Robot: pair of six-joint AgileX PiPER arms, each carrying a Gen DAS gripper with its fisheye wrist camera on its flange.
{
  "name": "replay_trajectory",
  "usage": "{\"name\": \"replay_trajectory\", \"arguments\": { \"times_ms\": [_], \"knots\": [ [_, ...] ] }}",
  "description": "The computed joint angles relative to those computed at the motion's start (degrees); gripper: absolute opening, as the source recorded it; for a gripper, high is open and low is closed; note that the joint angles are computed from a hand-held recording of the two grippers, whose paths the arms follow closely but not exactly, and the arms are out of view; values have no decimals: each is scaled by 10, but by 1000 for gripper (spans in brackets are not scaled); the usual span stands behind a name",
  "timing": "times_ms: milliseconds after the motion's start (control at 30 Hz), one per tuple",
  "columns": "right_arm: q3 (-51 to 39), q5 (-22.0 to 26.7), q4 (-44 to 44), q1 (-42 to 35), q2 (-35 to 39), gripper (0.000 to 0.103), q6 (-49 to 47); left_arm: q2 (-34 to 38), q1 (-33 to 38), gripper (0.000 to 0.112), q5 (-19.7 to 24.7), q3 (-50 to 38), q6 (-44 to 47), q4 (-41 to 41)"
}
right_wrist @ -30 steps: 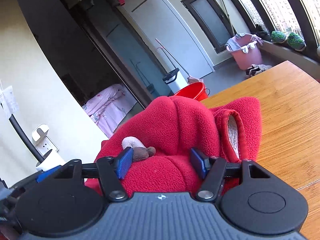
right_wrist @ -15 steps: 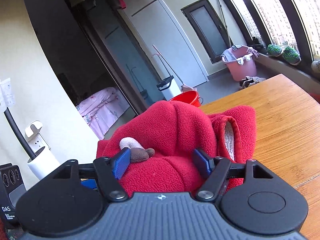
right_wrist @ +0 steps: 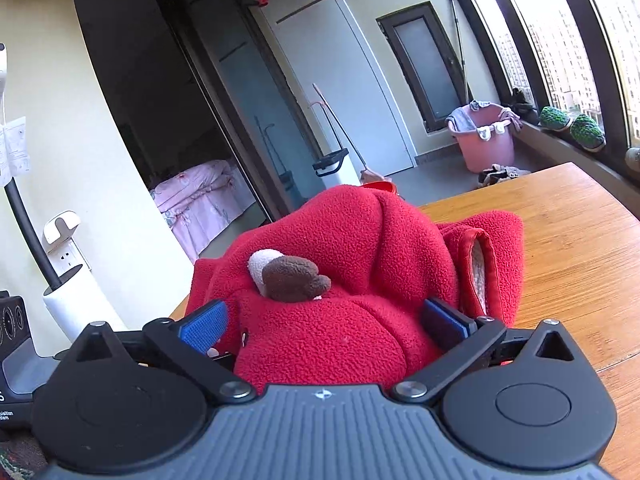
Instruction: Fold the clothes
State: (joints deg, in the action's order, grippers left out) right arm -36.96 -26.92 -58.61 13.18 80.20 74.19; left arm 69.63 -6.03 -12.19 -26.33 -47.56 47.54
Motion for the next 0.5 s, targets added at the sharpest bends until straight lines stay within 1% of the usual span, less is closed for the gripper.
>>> {"name": "replay_trajectory", "arguments": {
  "times_ms": [167, 200, 233, 300, 333, 433, 500],
  "knots": [
    [-43, 25, -66, 13, 26, 103, 50, -1, 1, 88, 0, 1, 5, -20],
    [-48, 16, -78, 9, 31, 103, 59, -2, 5, 89, -4, 3, 6, -23],
    [-52, 6, -90, 5, 37, 103, 67, -4, 14, 90, -14, 6, -13, -4],
    [-54, -14, -113, -7, 39, 103, 82, -4, 54, 93, -61, 15, -92, 73],
    [-54, -27, -126, -15, 39, 103, 89, -3, 68, 93, -76, 16, -116, 96],
    [-54, -77, -145, -44, 49, 103, 108, -1, 75, 94, -86, 18, -133, 111],
    [-51, -102, -142, -58, 55, 103, 107, -6, 58, 96, -69, 21, -103, 77]
  ]
}}
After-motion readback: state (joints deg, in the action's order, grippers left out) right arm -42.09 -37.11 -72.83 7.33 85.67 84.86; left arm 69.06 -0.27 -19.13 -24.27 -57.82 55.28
